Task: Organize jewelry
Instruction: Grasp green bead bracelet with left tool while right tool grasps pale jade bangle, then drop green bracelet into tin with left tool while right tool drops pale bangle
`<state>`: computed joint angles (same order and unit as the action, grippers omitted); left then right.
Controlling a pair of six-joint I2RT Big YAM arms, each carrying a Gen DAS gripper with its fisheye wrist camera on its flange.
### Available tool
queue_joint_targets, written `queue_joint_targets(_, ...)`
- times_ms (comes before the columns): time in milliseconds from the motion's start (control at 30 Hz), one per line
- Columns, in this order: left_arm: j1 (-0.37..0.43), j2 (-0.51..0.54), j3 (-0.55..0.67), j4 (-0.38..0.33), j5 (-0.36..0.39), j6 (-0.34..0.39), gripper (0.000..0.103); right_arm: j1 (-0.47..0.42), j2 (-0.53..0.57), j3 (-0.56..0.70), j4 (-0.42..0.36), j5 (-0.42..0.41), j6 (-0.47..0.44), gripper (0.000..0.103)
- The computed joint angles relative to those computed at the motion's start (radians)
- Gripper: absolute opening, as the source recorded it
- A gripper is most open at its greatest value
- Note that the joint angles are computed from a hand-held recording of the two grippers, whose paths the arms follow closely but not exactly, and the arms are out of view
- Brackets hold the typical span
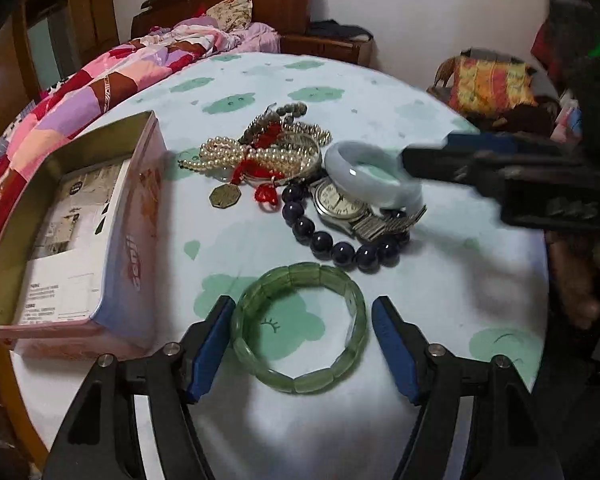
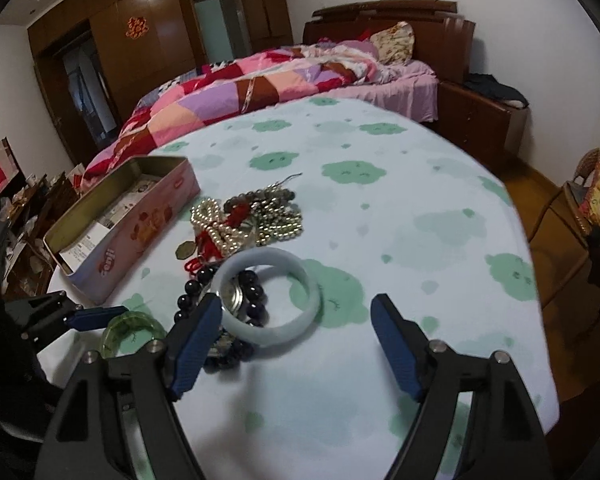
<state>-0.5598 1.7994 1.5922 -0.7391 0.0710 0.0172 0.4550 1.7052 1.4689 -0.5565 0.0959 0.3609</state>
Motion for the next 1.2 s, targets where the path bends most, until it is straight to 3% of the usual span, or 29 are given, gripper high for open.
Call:
queue_joint_targets(33,0.003,-0.002,-0.003,0.000,0.007,-0.005,0.044,-0.002,0.017,0.019,-0.009,-0.018,0.002,0.080)
queue_joint_targets(167,0.010,-0.006,-0.009,0.012,0.032,-0.016,0.019,-0.002,0.070,0.081,-0.035,-0.067,-0.002,0.083)
queue_joint_targets(300,0.012,-0.007,-0.012,0.018,0.040,-0.017,0.018,0.008,0.112,0.127,-0.080,-0.066,-0.018,0.085)
queue_joint_targets(333,0.013,-0.009,-0.014,0.022,0.038,-0.020,0.018,0.009,0.112,0.127,-0.083,-0.061,-0.019,0.081)
queue_joint_targets(600,0.019,-0.049,-0.041,0.091,0.012,-0.046,0.015,0.009,0.086,0.089,-0.055,-0.056,-0.027,0.077)
queue_joint_targets(900,0.032,-0.093,-0.047,0.139,0.007,-0.045,0.015,0.025,0.036,0.056,-0.004,0.012,-0.050,0.076)
queue_joint_targets(1200,0.079,-0.092,-0.003,0.155,-0.004,-0.030,0.015,0.043,0.048,0.121,-0.032,0.020,-0.094,0.075)
